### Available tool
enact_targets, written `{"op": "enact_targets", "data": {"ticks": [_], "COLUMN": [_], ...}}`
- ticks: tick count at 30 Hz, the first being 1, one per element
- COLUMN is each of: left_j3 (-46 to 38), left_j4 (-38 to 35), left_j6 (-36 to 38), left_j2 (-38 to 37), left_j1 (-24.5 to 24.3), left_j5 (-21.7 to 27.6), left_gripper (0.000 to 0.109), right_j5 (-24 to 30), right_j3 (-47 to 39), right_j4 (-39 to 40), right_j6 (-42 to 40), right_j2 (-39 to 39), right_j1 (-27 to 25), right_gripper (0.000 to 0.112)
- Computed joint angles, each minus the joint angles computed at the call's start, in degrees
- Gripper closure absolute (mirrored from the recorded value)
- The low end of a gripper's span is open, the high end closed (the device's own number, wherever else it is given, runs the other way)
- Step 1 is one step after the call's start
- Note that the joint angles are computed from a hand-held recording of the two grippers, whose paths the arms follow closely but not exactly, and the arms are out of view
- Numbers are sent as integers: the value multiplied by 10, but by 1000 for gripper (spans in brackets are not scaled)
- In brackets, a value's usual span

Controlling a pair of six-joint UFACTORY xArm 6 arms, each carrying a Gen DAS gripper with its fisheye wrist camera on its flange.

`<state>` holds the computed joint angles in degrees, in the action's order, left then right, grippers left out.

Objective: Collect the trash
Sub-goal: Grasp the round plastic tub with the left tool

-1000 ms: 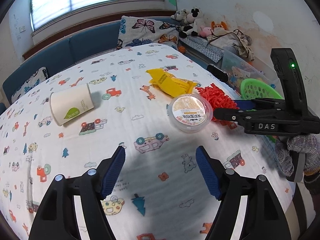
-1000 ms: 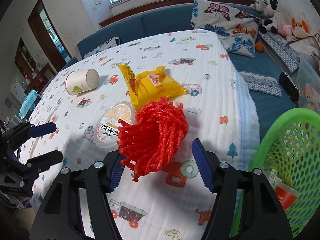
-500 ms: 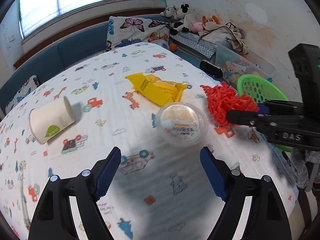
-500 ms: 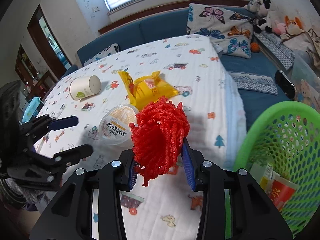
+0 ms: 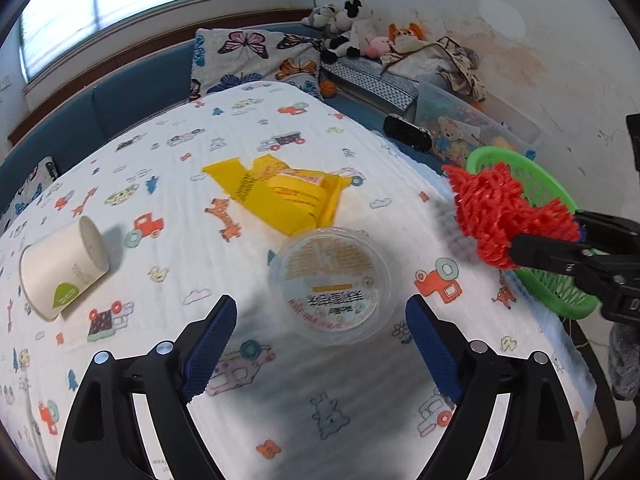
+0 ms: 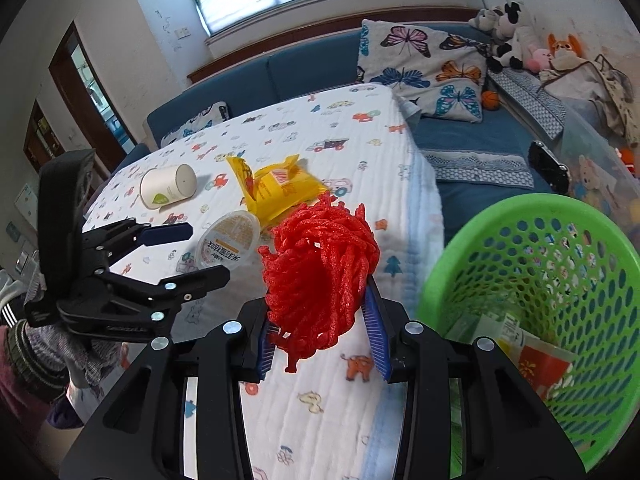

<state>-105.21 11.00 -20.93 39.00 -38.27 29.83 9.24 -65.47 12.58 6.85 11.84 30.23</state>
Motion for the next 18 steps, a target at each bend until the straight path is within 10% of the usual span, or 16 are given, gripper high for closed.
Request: {"op": "enact_targets", "data": {"ticks": [18], "left_j3": [-65], "left_j4": [-6], "left_j6": [3], "left_j2": [49], "left_j1": [-5], "left_j5": [35], "left_gripper": [47], "right_j5": [-21], "right_j3": [105], "right_j4": [-126], "right_j6": [133], "right_j2": [-91], "right_j1": [-33], "right_gripper": [73]}}
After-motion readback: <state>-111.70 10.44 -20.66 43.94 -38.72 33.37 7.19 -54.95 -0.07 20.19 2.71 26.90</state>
